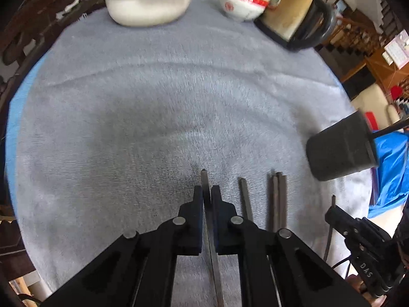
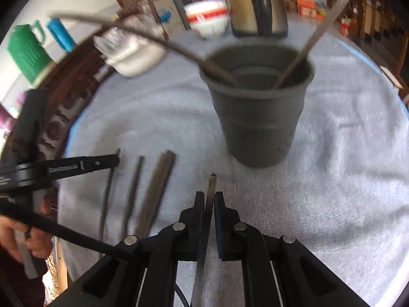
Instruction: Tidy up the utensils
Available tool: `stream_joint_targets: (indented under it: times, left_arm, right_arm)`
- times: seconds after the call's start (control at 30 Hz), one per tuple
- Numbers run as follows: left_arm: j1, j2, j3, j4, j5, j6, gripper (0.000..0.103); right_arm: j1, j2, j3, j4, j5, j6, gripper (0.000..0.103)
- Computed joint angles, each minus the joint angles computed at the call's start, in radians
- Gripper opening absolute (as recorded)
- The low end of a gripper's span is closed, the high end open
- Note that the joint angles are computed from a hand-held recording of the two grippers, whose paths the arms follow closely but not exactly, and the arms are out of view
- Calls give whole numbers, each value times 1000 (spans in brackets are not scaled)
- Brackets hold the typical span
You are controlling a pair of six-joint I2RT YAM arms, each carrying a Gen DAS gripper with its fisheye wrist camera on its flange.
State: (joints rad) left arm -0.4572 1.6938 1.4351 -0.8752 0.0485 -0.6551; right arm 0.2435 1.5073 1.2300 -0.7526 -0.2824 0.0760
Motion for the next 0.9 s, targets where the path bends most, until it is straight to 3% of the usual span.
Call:
stream_joint_targets:
  times: [0.23,0.53,0.67,0.9]
  left_arm:
    - [-75,-240,-1,-56,-110,-47,5]
    - [-277,-261,225,-149,-356,-83,5]
    - [-334,-235,295,-180,-456,-66,5]
    - [-322,-285,236,-186,-434,-113,5]
  right_arm:
    - [-93,-198,-47,49,-132,-38,7]
    - [-213,-419,-54,99,-261,-25,7]
    - [-214,-432,-23,86,-239,-43,7]
    - [-174,-328,-14,-53,-256,-88,14]
